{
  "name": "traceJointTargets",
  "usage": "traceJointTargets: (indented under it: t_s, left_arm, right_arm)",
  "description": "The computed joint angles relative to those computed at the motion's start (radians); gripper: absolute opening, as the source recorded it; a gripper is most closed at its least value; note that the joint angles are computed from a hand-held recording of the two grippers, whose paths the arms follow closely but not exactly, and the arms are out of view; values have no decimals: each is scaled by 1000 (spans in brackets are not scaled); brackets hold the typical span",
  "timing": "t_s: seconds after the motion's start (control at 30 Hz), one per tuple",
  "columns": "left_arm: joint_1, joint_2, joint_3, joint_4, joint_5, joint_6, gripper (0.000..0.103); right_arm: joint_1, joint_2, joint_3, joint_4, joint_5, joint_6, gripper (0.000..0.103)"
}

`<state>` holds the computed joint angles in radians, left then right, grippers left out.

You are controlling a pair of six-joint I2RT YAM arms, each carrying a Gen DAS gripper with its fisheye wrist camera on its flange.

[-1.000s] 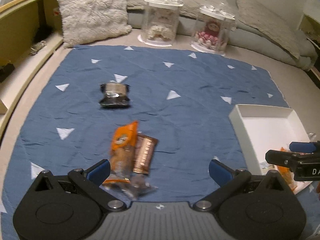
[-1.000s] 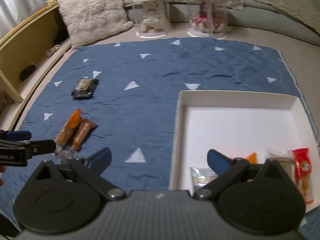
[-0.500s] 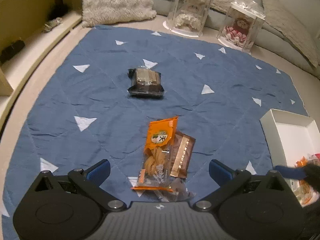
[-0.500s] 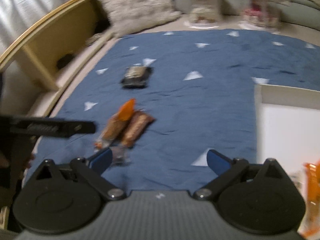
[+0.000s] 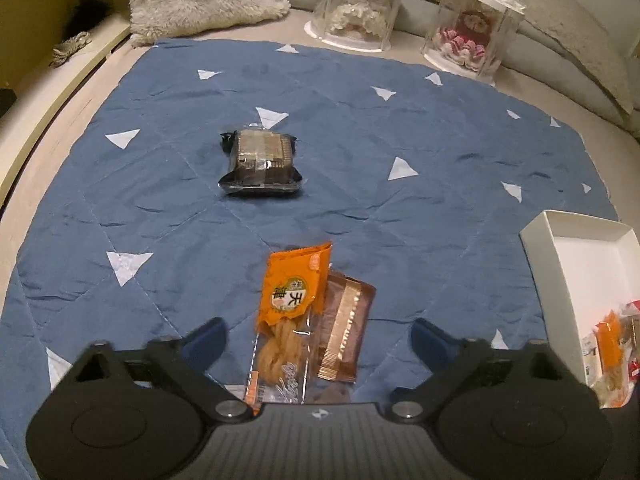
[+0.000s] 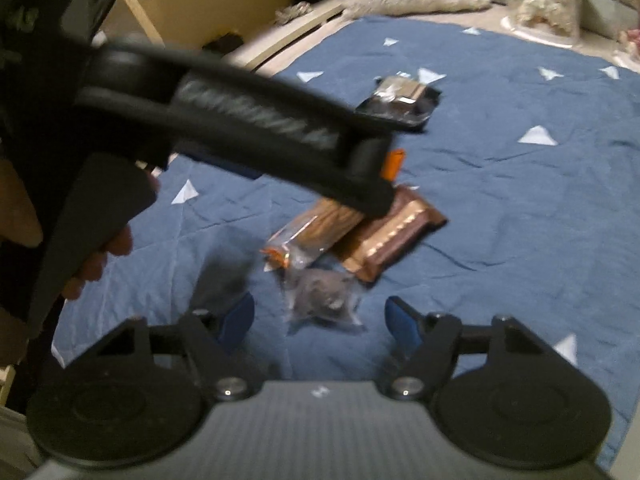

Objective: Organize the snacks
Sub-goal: 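Grasp the second orange twisted-bread bag with the left tool while the right tool grasps the small clear candy bag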

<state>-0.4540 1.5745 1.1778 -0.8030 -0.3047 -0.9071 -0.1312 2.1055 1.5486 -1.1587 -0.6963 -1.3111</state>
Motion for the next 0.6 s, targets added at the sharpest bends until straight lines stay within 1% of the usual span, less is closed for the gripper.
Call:
traceJointTargets:
  t_s: [0.1, 0.17, 0.2, 0.27, 0.33, 0.37, 0.47, 0.57, 0.6]
  left_arm:
    - [26, 4, -17, 17, 33, 15, 75]
    - [42, 11, -25, 23, 50, 26, 72]
    - [51, 14, -31, 27, 60, 28, 72]
    - [65, 22, -38, 34, 76, 35, 72]
    - [74, 31, -39, 35, 83, 39, 72]
    - [75, 32, -42, 38, 84, 38, 72]
    - [86, 36, -57, 61, 93, 40, 70]
    - [95, 39, -72, 82, 106, 34, 62]
    - [96, 40, -73, 84, 107, 33, 61]
  right_arm:
    - [33, 3, -26, 43, 6, 46, 78]
    - [57, 16, -26, 59, 20, 71, 77]
    - [56, 21, -27, 51, 36, 62, 72]
    - [69, 20, -36, 64, 62, 64, 68]
    - [71, 17, -36, 68, 74, 51, 59]
    - [71, 19, -31, 65, 78, 52, 52]
    - [53, 35, 4, 31, 80, 37, 47]
    - [25, 46, 30, 4, 96, -11, 46]
    - [15, 46, 35, -4, 102, -27, 46]
